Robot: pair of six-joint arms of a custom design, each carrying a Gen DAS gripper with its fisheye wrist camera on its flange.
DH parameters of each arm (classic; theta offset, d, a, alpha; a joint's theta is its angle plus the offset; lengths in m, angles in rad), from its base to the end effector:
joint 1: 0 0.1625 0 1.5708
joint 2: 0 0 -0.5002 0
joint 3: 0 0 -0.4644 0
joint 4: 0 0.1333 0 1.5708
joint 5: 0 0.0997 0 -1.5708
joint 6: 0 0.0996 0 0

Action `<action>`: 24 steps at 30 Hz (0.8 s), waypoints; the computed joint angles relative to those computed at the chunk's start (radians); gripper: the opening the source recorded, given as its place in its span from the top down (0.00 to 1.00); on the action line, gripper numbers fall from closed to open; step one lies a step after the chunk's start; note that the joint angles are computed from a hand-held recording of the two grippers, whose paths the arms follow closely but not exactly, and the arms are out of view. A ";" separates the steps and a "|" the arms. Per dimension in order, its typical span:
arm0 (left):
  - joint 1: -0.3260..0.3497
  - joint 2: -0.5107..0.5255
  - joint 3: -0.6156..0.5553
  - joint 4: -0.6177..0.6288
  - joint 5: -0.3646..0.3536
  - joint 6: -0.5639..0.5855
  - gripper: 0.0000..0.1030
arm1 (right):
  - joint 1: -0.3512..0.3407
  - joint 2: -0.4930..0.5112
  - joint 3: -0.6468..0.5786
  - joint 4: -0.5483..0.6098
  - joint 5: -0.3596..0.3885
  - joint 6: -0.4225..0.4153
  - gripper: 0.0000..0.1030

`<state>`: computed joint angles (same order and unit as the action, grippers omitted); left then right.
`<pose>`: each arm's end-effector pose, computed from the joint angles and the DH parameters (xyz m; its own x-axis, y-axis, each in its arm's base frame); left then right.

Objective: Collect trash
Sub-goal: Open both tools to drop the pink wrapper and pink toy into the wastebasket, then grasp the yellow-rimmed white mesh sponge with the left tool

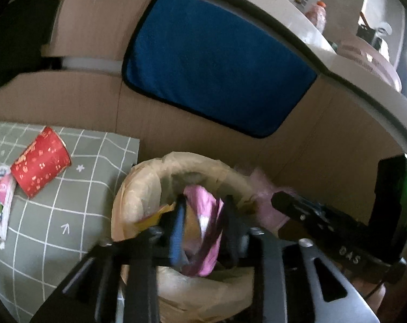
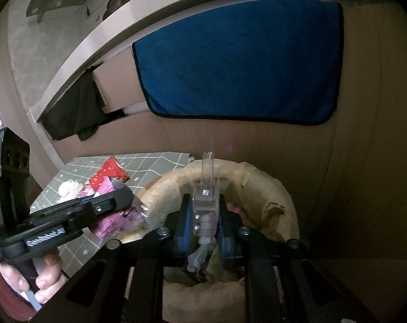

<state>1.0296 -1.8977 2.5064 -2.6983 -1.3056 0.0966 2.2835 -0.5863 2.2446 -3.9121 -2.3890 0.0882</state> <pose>-0.0461 -0.3861 0.3366 -0.8468 0.4558 -0.2744 0.5315 0.7036 -0.4716 0.3704 -0.3359 -0.0133 -0.8599 -0.0463 0.5084 -0.4331 0.5933 -0.6785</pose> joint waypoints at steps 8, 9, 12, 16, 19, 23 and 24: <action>-0.011 -0.029 0.001 -0.010 0.034 0.001 0.58 | 0.004 0.001 0.007 -0.043 0.023 0.004 0.52; -0.016 -0.039 0.004 -0.014 0.045 0.003 0.57 | 0.006 -0.001 0.006 -0.043 0.025 0.005 0.52; -0.040 -0.089 0.019 -0.035 0.098 0.012 0.57 | 0.026 -0.004 -0.005 -0.017 0.003 0.001 0.52; -0.053 -0.179 0.025 -0.035 0.165 0.013 0.57 | 0.071 0.012 -0.038 -0.001 -0.045 -0.026 0.52; -0.041 -0.232 0.013 -0.022 0.229 0.014 0.57 | 0.108 0.040 -0.083 -0.009 -0.093 -0.074 0.52; 0.062 -0.245 -0.039 -0.041 0.241 0.039 0.57 | 0.140 0.071 -0.143 -0.017 -0.117 -0.123 0.52; 0.096 -0.238 -0.056 -0.050 0.237 0.040 0.57 | 0.141 0.076 -0.158 0.003 -0.104 -0.121 0.52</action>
<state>1.1257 -2.1360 2.4505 -2.7482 -1.0687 0.1364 2.4246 -0.5107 2.0870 -3.9086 -2.4932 -0.0332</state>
